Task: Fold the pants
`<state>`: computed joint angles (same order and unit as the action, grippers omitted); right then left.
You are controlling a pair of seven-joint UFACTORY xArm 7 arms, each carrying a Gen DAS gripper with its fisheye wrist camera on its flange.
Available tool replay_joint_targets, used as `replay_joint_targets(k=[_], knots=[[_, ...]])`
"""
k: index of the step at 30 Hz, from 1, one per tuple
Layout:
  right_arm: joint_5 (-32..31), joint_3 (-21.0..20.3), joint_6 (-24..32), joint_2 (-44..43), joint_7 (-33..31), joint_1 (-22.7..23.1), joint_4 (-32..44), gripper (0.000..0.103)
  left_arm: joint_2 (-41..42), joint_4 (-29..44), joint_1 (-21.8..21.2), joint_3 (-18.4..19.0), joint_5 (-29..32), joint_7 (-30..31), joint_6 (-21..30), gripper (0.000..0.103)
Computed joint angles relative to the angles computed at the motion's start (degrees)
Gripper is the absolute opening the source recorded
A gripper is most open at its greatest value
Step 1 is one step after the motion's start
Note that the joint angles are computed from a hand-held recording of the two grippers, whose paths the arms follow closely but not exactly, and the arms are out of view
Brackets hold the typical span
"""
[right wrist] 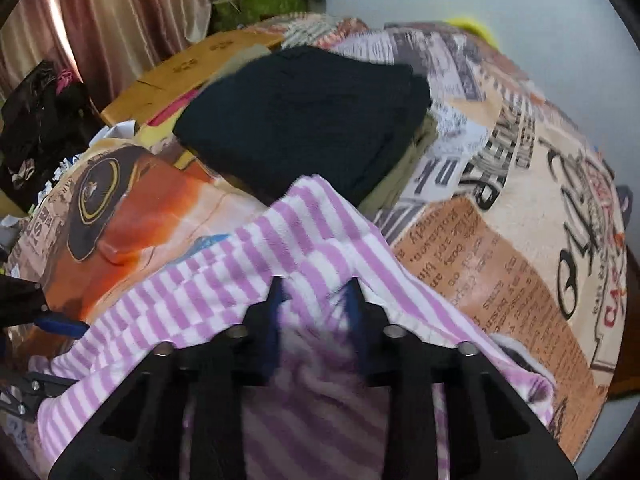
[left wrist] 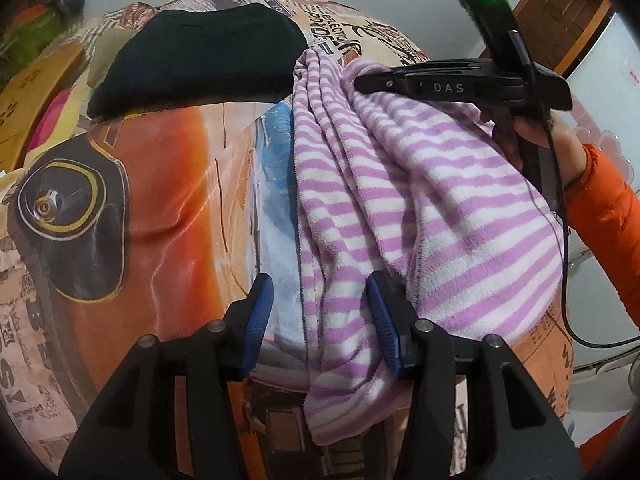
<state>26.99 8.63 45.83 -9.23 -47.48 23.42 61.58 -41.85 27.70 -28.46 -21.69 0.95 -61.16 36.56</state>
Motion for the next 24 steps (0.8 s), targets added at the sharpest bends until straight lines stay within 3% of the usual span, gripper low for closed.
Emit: replay_joint_targets(k=[4, 7, 11, 15, 18, 21, 24], knots=[[0.4, 0.0, -6.9, -2.2, 0.2, 0.2, -3.3, 0.016, -1.0, -0.3, 0.4, -1.6, 0.5, -2.4, 1.1, 0.049], [-0.7, -0.3, -4.9, 0.1, 3.7, -0.3, -0.6, 0.016, -2.6, -1.1, -0.3, -1.9, 0.5, -3.6, 2.3, 0.053], [-4.0, 0.5, -6.6, -1.3, 5.9, -0.4, -1.2, 0.026, -3.4, 0.1, -0.4, -1.0, 0.5, -3.4, 6.1, 0.056], [-2.0, -1.7, -7.6, -5.8, 5.5, -0.4, -2.3, 0.043, -6.4, 3.0, 1.0, -1.3, 2.0, -3.3, 13.7, 0.055], [0.8, -4.8, -5.8, -9.4, 4.4, -0.9, -2.2, 0.045, -7.8, 6.1, 3.2, -2.3, 4.5, -2.6, 17.4, 0.056], [2.9, -7.7, -3.0, -13.7, 4.9, -2.3, -3.3, 0.053, -7.3, 9.7, 5.5, -3.5, 7.0, -1.0, 19.1, 0.061], [3.3, -10.1, -1.5, -18.9, 5.4, -4.2, -6.1, 0.054, -4.3, 13.2, 8.5, -4.5, 9.9, 0.3, 18.0, 0.071]])
